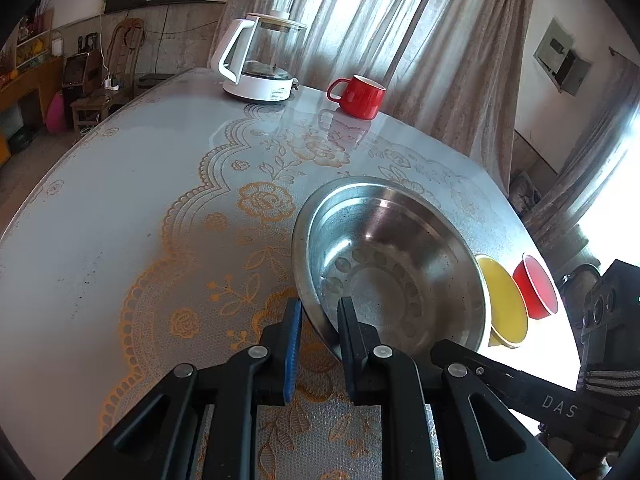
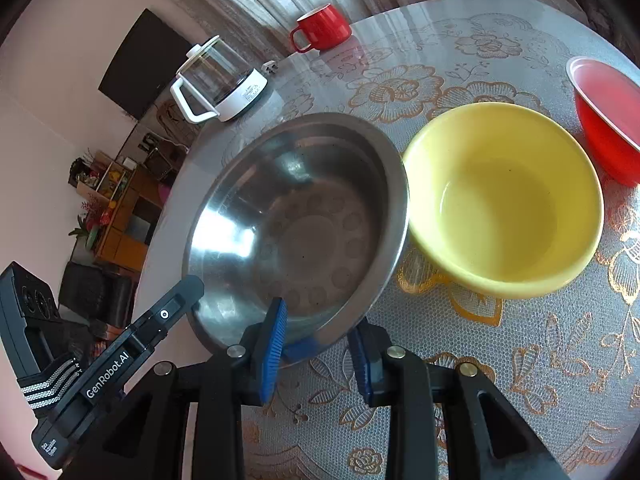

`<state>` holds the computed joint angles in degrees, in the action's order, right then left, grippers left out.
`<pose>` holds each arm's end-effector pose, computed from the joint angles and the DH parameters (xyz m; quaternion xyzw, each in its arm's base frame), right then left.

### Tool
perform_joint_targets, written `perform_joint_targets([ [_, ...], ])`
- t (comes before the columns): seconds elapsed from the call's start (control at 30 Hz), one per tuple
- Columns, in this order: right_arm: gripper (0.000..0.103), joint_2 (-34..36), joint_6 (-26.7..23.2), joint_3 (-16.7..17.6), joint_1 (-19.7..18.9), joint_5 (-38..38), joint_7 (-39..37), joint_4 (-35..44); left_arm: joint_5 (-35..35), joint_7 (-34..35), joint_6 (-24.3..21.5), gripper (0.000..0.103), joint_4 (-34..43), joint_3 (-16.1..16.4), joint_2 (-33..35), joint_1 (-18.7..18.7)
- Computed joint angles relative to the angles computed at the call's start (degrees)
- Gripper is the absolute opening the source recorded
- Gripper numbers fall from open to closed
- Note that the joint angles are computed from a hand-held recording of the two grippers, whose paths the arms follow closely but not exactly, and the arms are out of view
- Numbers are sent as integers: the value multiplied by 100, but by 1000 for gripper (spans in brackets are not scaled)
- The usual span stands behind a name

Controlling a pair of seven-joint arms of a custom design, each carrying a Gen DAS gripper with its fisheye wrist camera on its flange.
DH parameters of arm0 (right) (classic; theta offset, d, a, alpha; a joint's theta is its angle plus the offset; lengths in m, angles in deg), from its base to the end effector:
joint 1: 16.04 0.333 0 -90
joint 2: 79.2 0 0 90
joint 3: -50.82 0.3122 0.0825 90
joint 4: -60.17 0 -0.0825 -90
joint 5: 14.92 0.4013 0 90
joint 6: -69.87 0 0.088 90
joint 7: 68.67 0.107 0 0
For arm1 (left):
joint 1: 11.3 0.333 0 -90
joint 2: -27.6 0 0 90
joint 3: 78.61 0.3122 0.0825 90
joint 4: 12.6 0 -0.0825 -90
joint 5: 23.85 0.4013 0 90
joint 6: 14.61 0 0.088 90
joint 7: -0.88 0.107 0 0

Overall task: Organize plates and bowls
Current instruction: 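Grasp the steel basin rim with both tools, then lift the steel basin with both tools and set it down beside the plate stack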

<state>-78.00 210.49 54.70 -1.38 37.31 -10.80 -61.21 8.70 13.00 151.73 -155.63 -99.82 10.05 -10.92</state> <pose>0.5579 0.1869 0.4223 -0.7365 0.5736 0.0935 0.3461 0.4478 -0.2101 0.4449 -0.7890 0.4878 -0.3261 0.1821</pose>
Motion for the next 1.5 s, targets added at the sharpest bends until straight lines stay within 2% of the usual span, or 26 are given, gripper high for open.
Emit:
perform_joint_targets([
  [0.27,26,-123,-274,4,31,95,-272,-90,-321,-257,75,19,-660,-143,-753,-3],
  [0.47,26,-288,-442,7,131,113,-412,-259,-684,-338,-212,20,-1154,-375,-1495,-98],
  [0.67,26,-517,-600,-10,258,96,-546,-469,-1062,-474,-470,20,-1621,-478,-2196,-377],
  [0.7,26,-558,-618,-14,279,83,-564,-502,-1127,-484,-531,18,-1679,-486,-2300,-445],
  [0.73,26,-600,-639,-20,300,74,-585,-536,-1181,-469,-588,11,-1736,-483,-2405,-524],
  [0.77,26,-607,-648,-21,325,76,-601,-530,-1223,-477,-630,10,-1783,-511,-2504,-588],
  [0.9,26,-795,-739,-57,402,168,-758,-660,-1175,-525,-965,10,-1746,-763,-2697,-643],
  [1.0,25,-837,-679,-71,438,63,-691,-719,-1251,-558,-937,10,-1822,-644,-2727,-754],
  [1.07,25,-777,-775,-125,437,189,-672,-676,-1324,-586,-878,16,-1904,-540,-2764,-766],
  [1.13,26,-724,-851,-148,410,270,-612,-643,-1450,-626,-646,59,-1999,-376,-2734,-711],
  [1.17,26,-705,-841,-142,403,288,-619,-636,-1494,-728,-552,62,-2039,-397,-2751,-604],
  [1.23,26,-760,-780,-113,406,305,-586,-707,-1460,-698,-351,54,-2023,-403,-2659,-370],
  [1.3,26,-768,-744,-110,414,337,-583,-731,-1376,-561,-429,51,-1850,-462,-2443,-150],
  [1.33,26,-775,-710,-108,418,351,-588,-748,-1372,-496,-449,40,-1784,-438,-2312,-117],
  [1.37,26,-769,-678,-102,424,350,-579,-751,-1380,-415,-413,35,-1727,-375,-2162,-109],
  [1.4,26,-771,-666,-100,426,334,-565,-755,-1372,-342,-348,23,-1689,-337,-2044,-98],
  [1.43,26,-770,-658,-104,426,329,-569,-758,-1329,-292,-194,17,-1699,-339,-1991,-66],
  [1.5,26,-775,-606,-95,441,347,-598,-775,-1243,-305,-212,16,-1671,-503,-2029,32],
])
